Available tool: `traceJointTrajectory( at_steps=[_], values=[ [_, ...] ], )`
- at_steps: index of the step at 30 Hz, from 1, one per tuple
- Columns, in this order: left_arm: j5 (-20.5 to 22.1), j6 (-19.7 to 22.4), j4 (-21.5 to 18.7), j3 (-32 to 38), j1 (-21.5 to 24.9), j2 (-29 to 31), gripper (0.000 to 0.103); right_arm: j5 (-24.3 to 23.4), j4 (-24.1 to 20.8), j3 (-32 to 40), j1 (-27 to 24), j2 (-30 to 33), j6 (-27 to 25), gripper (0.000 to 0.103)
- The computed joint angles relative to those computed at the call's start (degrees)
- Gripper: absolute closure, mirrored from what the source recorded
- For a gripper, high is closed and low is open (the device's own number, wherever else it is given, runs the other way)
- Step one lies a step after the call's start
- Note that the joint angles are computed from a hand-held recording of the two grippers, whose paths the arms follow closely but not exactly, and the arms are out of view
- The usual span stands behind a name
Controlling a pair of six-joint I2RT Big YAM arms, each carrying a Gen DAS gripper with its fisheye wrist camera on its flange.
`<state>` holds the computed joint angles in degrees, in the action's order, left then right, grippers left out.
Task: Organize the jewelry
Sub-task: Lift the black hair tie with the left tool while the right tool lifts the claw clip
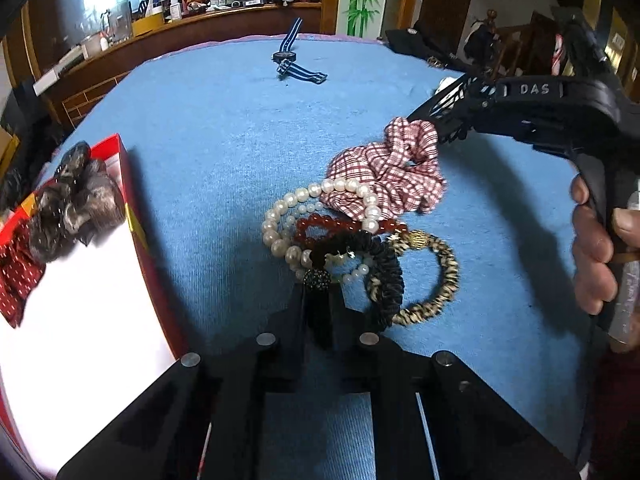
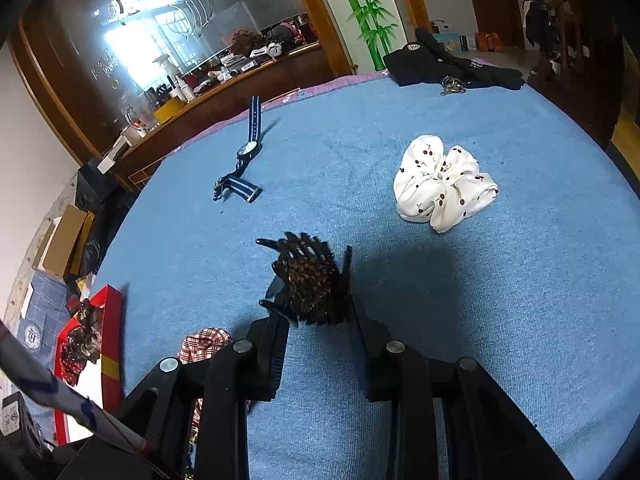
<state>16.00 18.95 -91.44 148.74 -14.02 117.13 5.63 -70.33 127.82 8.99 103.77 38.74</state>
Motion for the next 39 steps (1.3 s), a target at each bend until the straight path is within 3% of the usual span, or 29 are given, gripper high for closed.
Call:
traceJointTrajectory(
  at_steps=[3,9,20,25,27,29,33,39],
  values=[
    [3.1,-1.1,2.3,-2.4,1.0,-2.0,0.094,0.1,0.9,-0.8,0.1,-0.9,0.3,0.073],
    [7.2,-3.0,2.3,1.5,2.3,-1.5,0.094,-0.1,2.7,-1.7,0.9,-2.4,-0.3,0.074],
    [8.7,-3.0,3.4,0.8,2.4,-3.0,0.094,-0.4,2.8,-1.9,1.5,-2.6,-1.6,0.083],
    [8.4,-3.1,3.0,1.2,2.3,-2.9,0.094,0.4,0.2,-0.3,1.4,-1.5,-1.6,0.083],
    [8.3,-3.0,3.2,0.5,2.2,-3.3,0.094,0.3,0.0,-1.0,0.8,-1.7,-0.3,0.071],
    [8.5,-2.8,3.3,0.2,2.2,-3.4,0.094,-0.5,1.0,-3.0,-0.3,-2.5,2.5,0.043],
    [8.6,-2.9,2.9,0.6,2.1,-3.0,0.094,-2.6,2.0,-4.0,-1.7,-2.1,4.4,0.040],
    [9.3,-3.3,2.9,0.7,2.5,-2.7,0.094,-3.2,-2.2,1.6,-1.5,3.3,2.2,0.039]
  ],
)
